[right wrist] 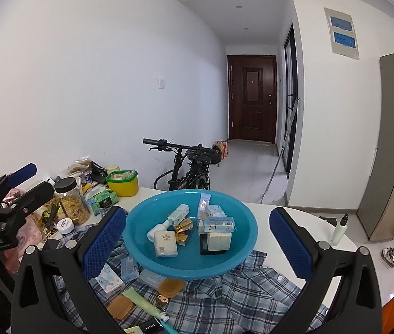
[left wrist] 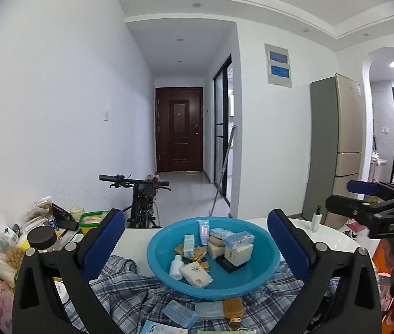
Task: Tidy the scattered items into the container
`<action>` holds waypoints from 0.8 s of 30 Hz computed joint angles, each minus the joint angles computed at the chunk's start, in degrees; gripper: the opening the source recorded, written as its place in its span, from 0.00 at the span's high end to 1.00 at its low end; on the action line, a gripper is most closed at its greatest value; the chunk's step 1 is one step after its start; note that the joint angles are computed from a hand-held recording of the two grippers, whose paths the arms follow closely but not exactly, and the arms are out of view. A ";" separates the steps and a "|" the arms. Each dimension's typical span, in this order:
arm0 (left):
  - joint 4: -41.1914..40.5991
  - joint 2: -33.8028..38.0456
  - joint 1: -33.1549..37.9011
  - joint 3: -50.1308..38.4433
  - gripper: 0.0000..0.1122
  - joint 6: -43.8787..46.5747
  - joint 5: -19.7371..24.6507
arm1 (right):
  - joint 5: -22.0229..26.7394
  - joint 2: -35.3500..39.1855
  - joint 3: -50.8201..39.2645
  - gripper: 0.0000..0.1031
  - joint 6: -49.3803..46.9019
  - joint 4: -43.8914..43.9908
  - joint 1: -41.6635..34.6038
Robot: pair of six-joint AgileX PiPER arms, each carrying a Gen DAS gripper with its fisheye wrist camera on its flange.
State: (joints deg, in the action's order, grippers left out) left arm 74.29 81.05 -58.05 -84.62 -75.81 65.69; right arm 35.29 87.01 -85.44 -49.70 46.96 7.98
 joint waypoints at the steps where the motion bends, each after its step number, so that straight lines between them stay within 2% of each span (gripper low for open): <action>1: 0.20 -0.08 -0.51 0.10 0.08 -0.19 0.24 | -1.14 -0.56 1.17 0.00 -1.03 0.92 -0.03; 8: 1.54 -0.38 -1.81 3.01 0.08 -4.63 1.28 | -6.55 -3.29 7.35 0.00 -8.40 7.66 -0.56; 15: -2.53 0.46 0.64 6.21 0.08 -5.98 -1.73 | -13.60 -6.38 15.73 0.00 -25.99 23.19 -0.45; 17: -3.25 0.55 0.91 7.53 0.08 -6.66 -2.43 | -14.14 -6.40 17.03 0.00 -28.50 25.54 -0.43; 20: -3.74 0.61 0.90 9.36 0.08 -7.68 -3.47 | -13.28 -5.90 17.78 0.00 -27.28 24.69 -0.75; 24: -3.07 1.17 -0.09 11.87 0.08 -10.17 -2.65 | -13.54 -5.93 20.38 0.00 -30.29 27.19 -1.23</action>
State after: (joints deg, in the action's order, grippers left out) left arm 71.22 82.22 -58.14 -72.75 -85.98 63.05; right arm 21.76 81.09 -65.06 -80.00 74.15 6.75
